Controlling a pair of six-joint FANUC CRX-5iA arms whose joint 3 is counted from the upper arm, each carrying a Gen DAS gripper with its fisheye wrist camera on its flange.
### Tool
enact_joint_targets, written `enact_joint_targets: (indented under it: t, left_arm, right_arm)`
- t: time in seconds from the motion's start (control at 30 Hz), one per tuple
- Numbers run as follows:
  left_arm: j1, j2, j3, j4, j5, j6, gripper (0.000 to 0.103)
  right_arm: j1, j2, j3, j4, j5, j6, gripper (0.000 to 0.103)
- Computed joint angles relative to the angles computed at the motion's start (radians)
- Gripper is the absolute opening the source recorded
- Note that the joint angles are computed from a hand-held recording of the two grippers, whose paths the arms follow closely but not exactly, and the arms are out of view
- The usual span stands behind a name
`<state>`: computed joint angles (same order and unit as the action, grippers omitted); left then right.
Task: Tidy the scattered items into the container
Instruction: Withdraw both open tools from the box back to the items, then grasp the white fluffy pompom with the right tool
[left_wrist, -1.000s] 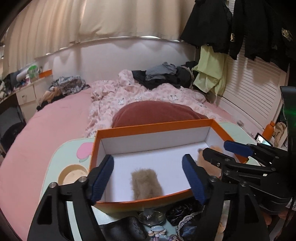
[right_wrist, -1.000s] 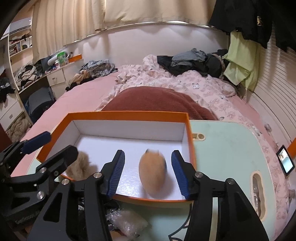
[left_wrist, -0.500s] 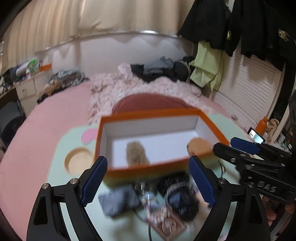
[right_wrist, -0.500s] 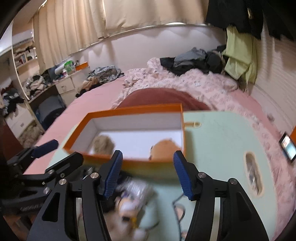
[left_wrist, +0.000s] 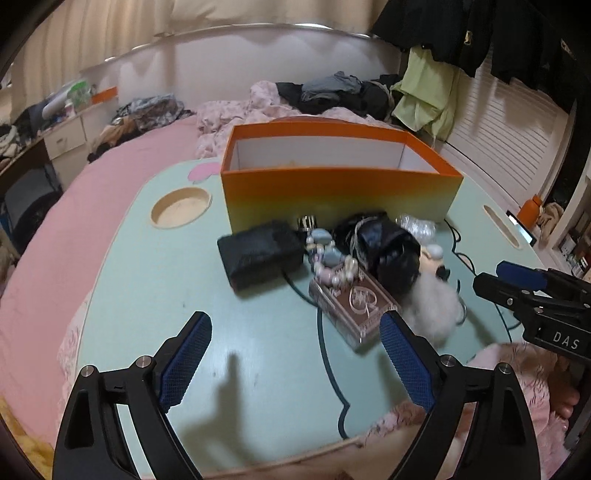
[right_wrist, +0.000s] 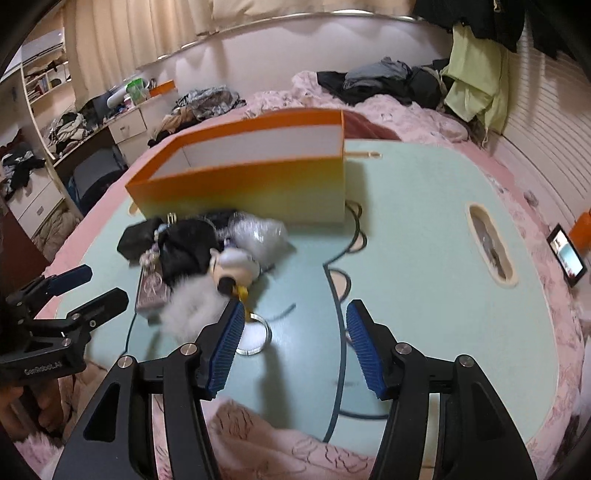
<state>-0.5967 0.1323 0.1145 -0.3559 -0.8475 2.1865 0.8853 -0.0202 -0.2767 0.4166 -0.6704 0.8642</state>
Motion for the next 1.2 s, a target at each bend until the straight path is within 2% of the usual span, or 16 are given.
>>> enact_joint_targets:
  t: [0.3,0.4,0.43,0.5,0.57,0.63,0.83,1.0,1.03,1.13,1.2]
  left_arm:
    - [0.019,0.039,0.013,0.044,-0.038,-0.022,0.093]
    - [0.023,0.059,0.031,0.055,-0.070,-0.030,0.094]
    - [0.021,0.063,0.035,0.050,-0.077,-0.027,0.097]
    - [0.020,0.070,0.043,0.048,-0.089,-0.029,0.103]
    - [0.014,0.081,0.059,0.036,-0.108,-0.029,0.103]
    - [0.014,0.080,0.057,0.037,-0.105,-0.033,0.103]
    - [0.016,0.078,0.054,0.039,-0.102,-0.036,0.103]
    - [0.017,0.077,0.052,0.040,-0.100,-0.036,0.103]
    - [0.016,0.077,0.053,0.039,-0.102,-0.036,0.103]
    - [0.017,0.077,0.051,0.040,-0.101,-0.036,0.103]
    - [0.017,0.076,0.051,0.040,-0.101,-0.036,0.103]
  right_arm:
    - [0.003,0.016,-0.005,0.001,-0.034,0.018,0.058]
    - [0.010,0.019,-0.013,0.041,-0.040,-0.005,0.059]
    - [0.013,0.021,-0.014,0.051,-0.042,-0.011,0.059]
    - [0.021,0.024,-0.023,0.085,-0.049,-0.033,0.063]
    - [0.028,0.027,-0.034,0.120,-0.054,-0.056,0.068]
    - [0.028,0.023,-0.040,0.120,-0.047,-0.055,0.068]
    - [0.021,0.011,-0.048,0.099,-0.022,-0.045,0.068]
    - [0.010,-0.010,-0.044,0.006,0.031,0.033,0.068]
    - [0.014,-0.016,-0.052,0.017,0.044,0.032,0.068]
    - [0.030,-0.015,-0.050,0.020,0.059,0.084,0.053]
    - [0.038,-0.004,-0.030,-0.007,0.059,0.133,0.047]
